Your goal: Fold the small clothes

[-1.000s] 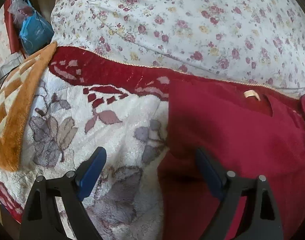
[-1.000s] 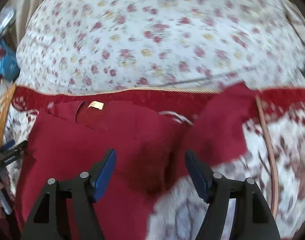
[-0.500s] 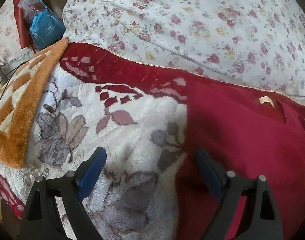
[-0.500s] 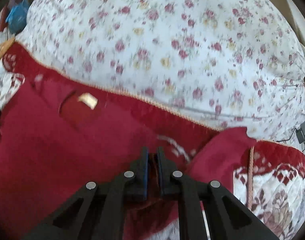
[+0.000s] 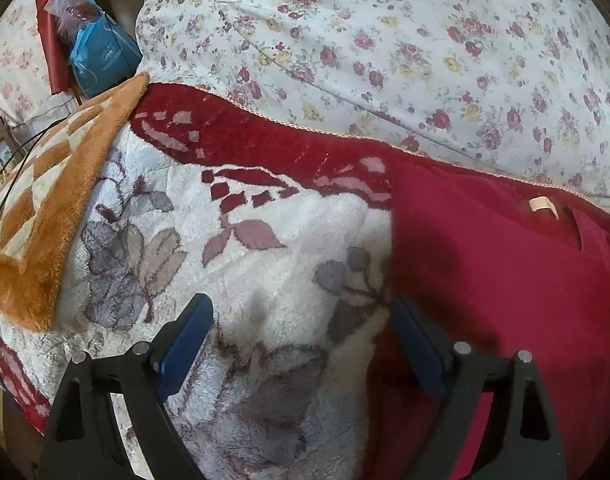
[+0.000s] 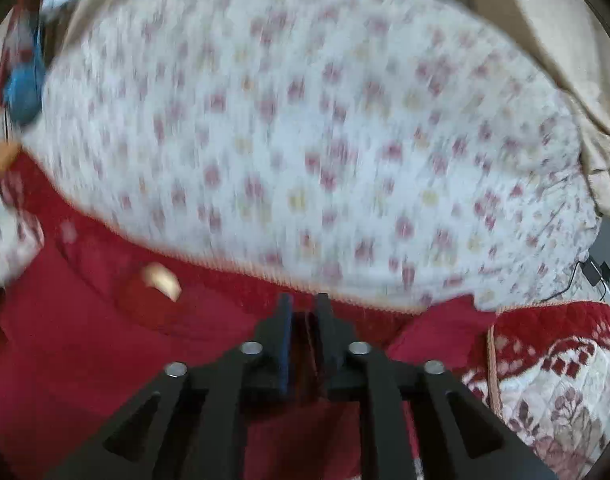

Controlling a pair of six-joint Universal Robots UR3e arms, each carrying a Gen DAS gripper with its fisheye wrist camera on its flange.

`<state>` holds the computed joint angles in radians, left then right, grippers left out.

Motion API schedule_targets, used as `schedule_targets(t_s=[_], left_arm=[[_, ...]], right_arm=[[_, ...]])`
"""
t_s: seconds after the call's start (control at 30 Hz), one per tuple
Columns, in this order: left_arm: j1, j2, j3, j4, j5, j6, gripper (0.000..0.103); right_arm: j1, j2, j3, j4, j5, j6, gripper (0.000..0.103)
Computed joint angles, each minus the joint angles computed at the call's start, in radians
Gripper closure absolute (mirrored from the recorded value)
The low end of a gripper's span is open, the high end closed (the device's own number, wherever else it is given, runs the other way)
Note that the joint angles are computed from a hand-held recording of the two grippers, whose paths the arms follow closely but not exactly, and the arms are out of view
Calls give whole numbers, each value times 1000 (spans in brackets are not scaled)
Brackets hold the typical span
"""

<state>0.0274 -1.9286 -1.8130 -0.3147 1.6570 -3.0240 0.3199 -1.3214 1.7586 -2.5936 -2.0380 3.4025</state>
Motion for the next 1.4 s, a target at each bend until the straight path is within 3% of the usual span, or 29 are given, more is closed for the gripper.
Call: schedule_targets(t_s=[0.13,0.27,0.33,0.4,0.5,0.6,0.67,0.73,0.83,0.97,1.17,1.27,1.4], left_arm=[[13,7,-11,3,4,0,14],[27,3,1,-24,-5,-16,14],[34,13,0,-29,-16,-21,14],[38,26,-7,-21,-15,-29,14],[59,62,-32,-24,-58,-37,14],[93,90,-57,-39,-158,-37,14],[85,78,-44,-54,-165,-35,14],[59,55,-23,-63,-143,-36,14],[44,44,-7,-74,-154,-37,14],[15,23,8,-76,-135,-28,14],[3,6,20,-77,-122,-25,14],[3,6,19,-75,-119,-20,14],[-1,-3,28,-70,-110,-12,14]], right_arm=[[-58,-152,159,61,43,132,57],[-93,-305,285,5,112,198,51],[-90,-297,297,-33,191,175,51],[-39,-216,255,-51,187,149,51],[2,-90,166,55,179,144,50],[-24,-158,216,38,215,159,49],[-62,-264,281,27,237,179,48],[-69,-342,308,68,171,214,30],[-156,-472,382,93,139,248,21],[-378,-581,468,83,313,241,21],[-415,-366,348,29,347,197,21],[-379,-206,242,18,295,205,21],[-366,27,31,109,217,204,22]])
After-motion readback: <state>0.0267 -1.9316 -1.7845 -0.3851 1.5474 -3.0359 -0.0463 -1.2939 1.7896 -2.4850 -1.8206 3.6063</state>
